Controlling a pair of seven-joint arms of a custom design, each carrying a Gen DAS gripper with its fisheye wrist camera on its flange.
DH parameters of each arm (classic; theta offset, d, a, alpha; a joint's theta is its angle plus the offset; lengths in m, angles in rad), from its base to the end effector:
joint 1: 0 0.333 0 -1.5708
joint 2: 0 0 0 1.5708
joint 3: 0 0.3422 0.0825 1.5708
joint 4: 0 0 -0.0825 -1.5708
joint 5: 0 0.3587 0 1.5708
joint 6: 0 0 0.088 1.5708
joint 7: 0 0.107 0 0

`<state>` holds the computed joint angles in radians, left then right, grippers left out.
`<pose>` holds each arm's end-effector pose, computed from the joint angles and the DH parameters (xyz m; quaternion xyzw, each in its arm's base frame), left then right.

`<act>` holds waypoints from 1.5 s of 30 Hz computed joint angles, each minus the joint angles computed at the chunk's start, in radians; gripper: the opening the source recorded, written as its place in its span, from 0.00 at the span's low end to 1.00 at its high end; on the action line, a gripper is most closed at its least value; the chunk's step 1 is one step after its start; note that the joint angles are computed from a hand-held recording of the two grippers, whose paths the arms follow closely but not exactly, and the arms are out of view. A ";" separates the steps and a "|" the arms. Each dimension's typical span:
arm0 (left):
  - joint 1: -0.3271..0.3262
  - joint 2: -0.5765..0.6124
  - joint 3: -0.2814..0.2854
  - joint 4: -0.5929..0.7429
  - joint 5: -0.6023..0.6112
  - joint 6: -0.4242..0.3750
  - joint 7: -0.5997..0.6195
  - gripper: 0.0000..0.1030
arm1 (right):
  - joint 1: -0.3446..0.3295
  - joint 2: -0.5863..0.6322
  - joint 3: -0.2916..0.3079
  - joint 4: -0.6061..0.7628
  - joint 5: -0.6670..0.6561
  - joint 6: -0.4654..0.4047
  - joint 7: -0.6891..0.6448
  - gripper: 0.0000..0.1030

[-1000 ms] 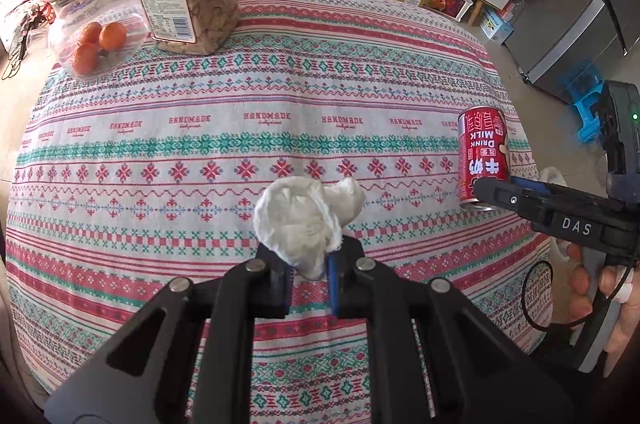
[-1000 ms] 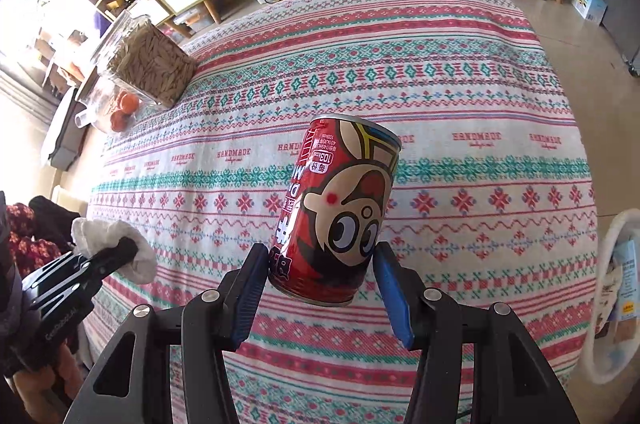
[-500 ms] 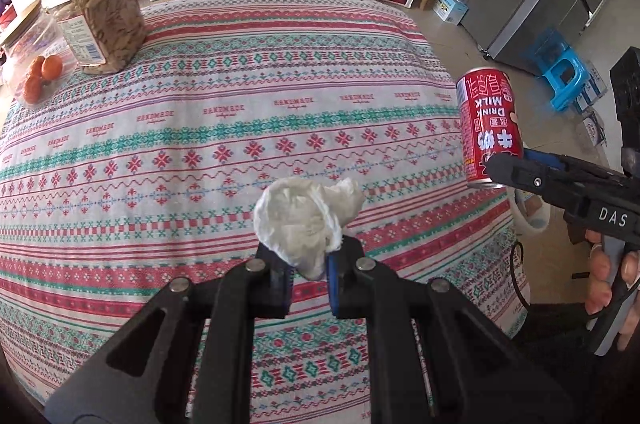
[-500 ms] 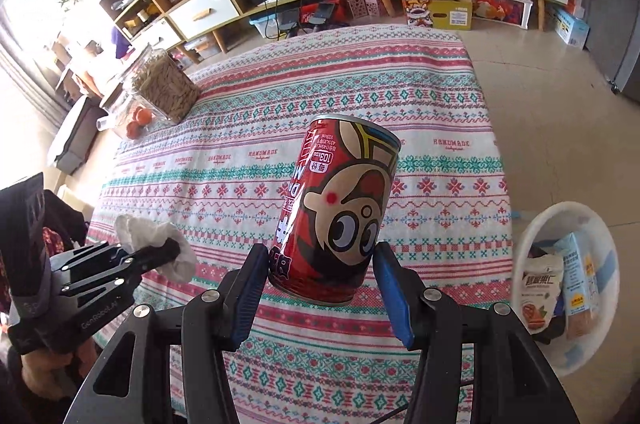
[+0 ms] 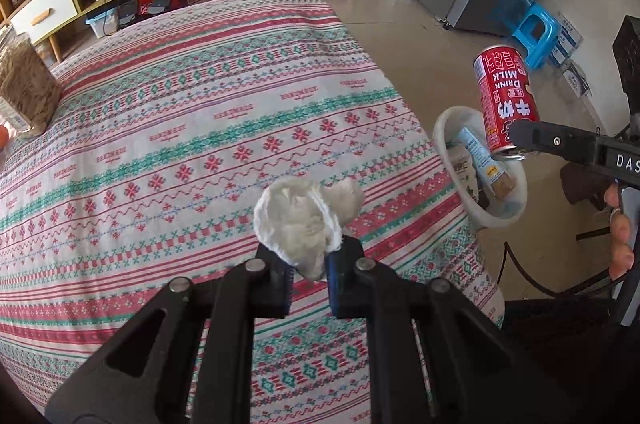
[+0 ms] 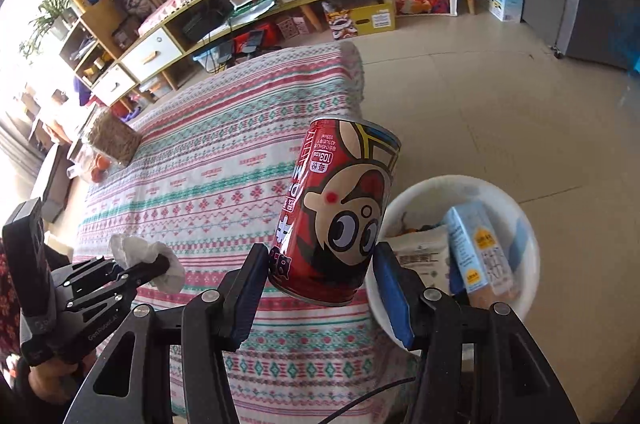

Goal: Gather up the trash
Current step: 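Carry the tissue to the bucket and open the left gripper while the right carries the can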

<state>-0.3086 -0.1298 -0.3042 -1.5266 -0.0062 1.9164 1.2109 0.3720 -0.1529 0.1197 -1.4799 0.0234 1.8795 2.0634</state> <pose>0.4067 -0.3059 0.7738 -0.5894 0.7667 -0.2380 0.0901 0.4267 0.2395 0.8049 -0.6811 0.6797 -0.0760 0.2614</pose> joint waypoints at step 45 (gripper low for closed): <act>-0.347 0.465 0.041 0.513 0.109 -0.032 -0.020 0.79 | -0.343 -0.411 -0.303 -0.602 0.010 -0.047 -0.098 0.69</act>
